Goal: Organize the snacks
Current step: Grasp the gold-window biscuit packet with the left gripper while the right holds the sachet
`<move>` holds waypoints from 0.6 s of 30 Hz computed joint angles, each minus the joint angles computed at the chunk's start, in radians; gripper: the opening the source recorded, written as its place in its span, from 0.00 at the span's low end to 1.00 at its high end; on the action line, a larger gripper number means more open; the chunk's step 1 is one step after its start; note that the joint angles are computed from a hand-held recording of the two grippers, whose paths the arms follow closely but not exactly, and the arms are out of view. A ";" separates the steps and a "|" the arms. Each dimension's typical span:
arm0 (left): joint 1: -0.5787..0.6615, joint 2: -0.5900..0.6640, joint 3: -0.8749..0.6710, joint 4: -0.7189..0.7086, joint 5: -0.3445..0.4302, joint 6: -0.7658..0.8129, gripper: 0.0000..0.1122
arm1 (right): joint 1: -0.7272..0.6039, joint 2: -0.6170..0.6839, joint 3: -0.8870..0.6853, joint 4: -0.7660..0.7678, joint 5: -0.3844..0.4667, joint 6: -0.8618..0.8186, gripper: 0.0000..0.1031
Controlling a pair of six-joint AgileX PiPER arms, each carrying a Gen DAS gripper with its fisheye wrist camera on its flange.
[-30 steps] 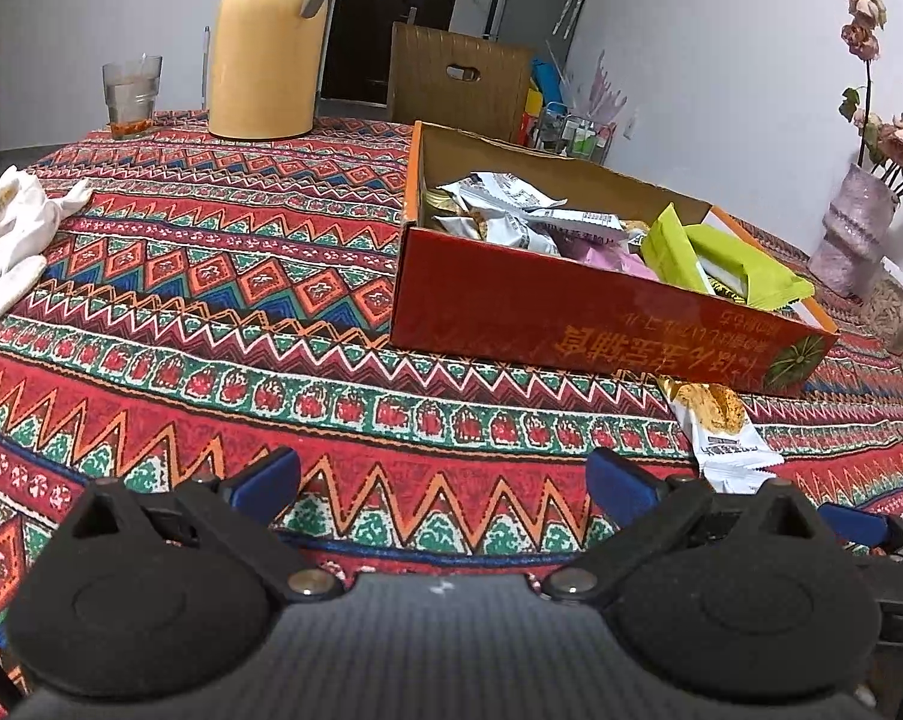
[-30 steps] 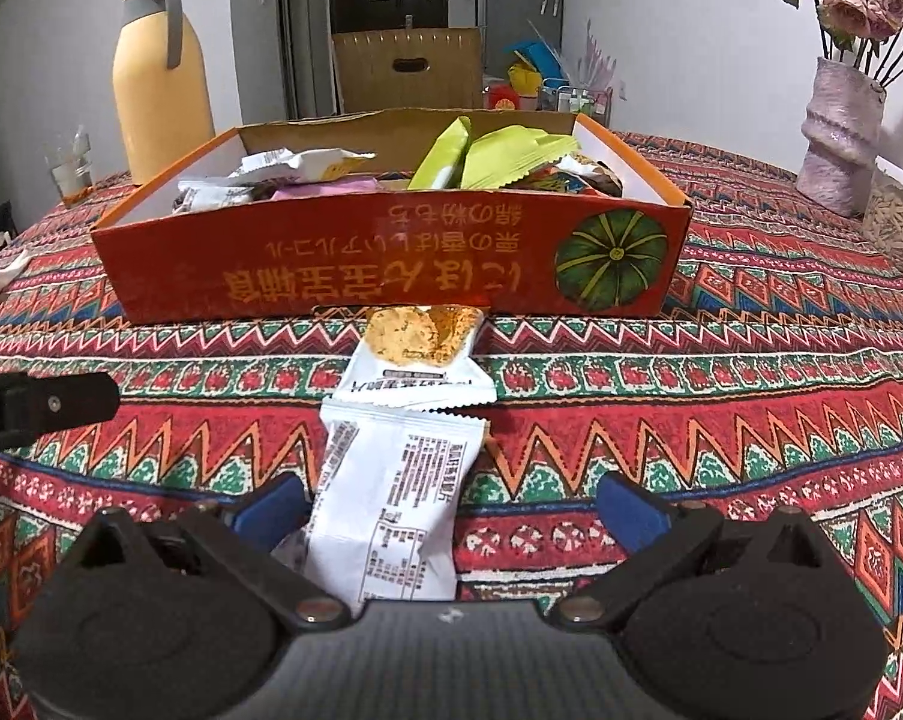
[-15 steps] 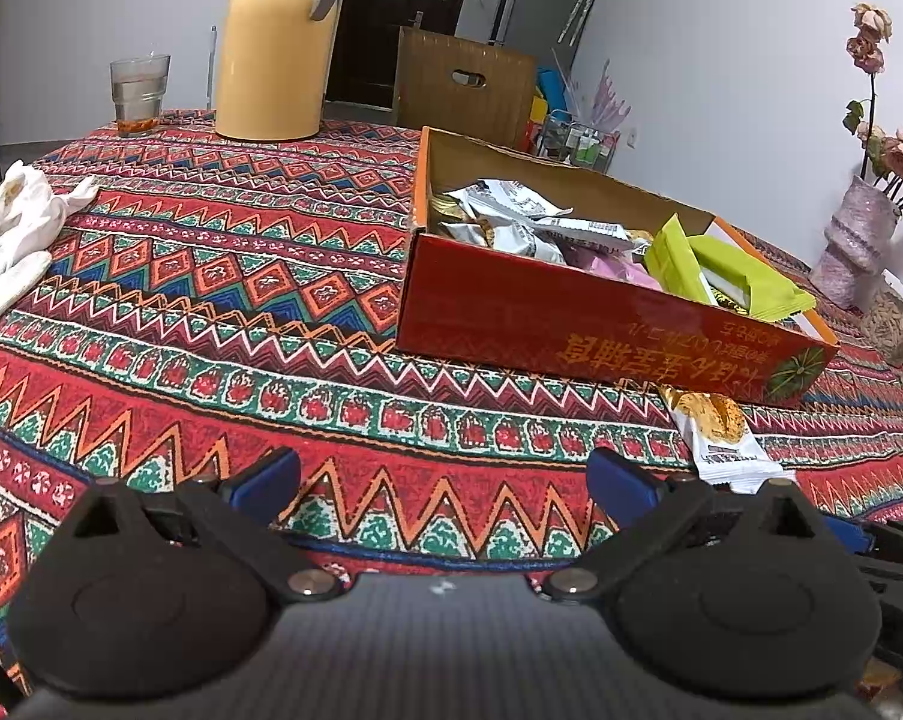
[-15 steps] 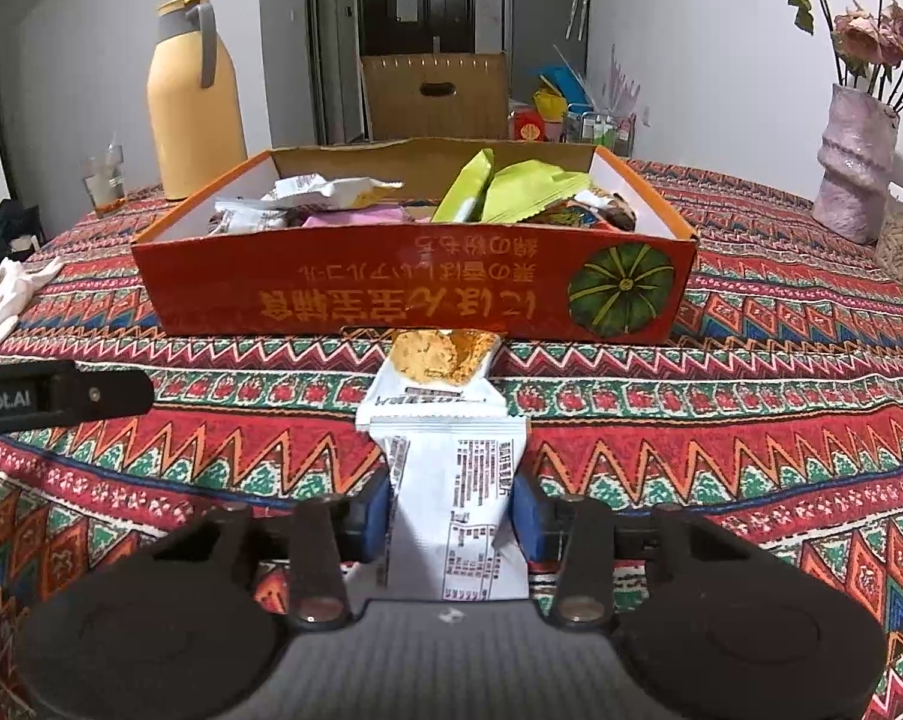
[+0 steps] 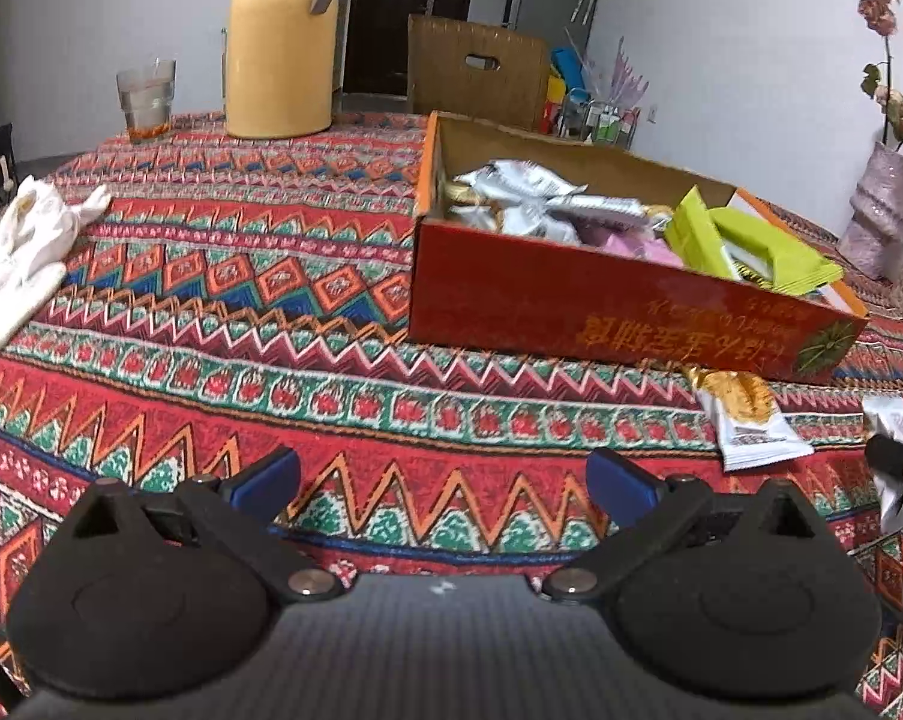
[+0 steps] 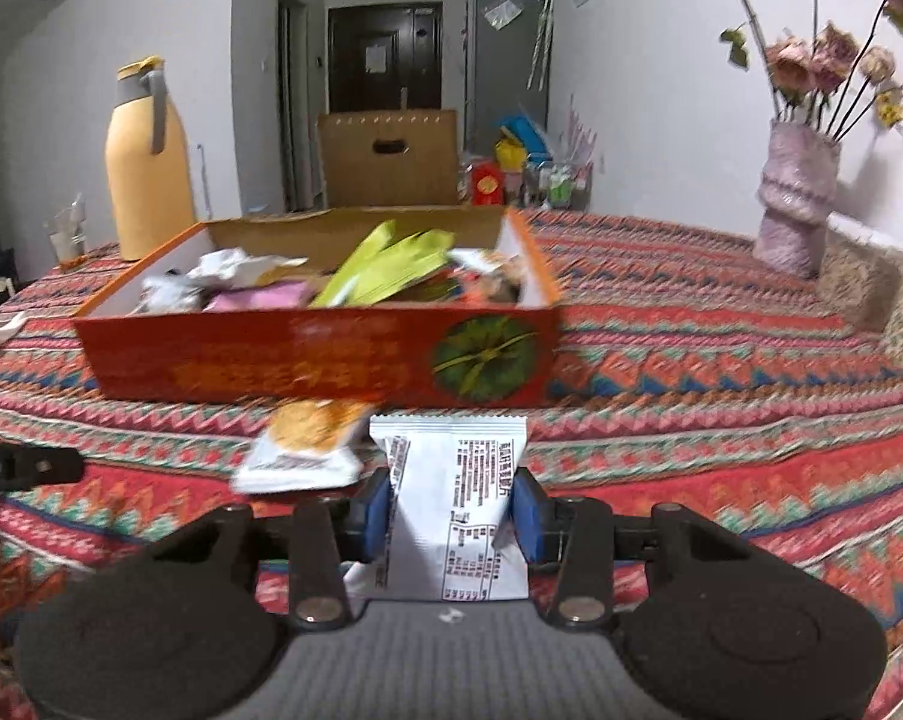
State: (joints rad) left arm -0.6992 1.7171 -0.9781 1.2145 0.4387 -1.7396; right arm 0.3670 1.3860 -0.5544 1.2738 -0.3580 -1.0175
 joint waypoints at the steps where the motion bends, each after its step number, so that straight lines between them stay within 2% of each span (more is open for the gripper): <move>1: -0.009 -0.003 -0.005 -0.007 0.012 0.008 0.92 | -0.034 -0.005 0.002 -0.046 0.014 0.020 0.39; 4: -0.044 0.003 -0.054 -0.080 0.073 0.083 0.92 | -0.120 0.007 -0.009 -0.149 0.044 0.059 0.40; 8: -0.093 0.039 -0.138 -0.149 0.144 0.161 0.92 | -0.235 0.045 -0.020 -0.475 0.077 0.331 0.40; 13: -0.131 0.124 -0.282 -0.261 0.211 0.275 0.92 | -0.316 0.099 -0.035 -0.826 0.071 0.685 0.40; 18: -0.148 0.230 -0.451 -0.383 0.254 0.393 0.92 | -0.353 0.120 -0.010 -1.039 0.023 0.906 0.40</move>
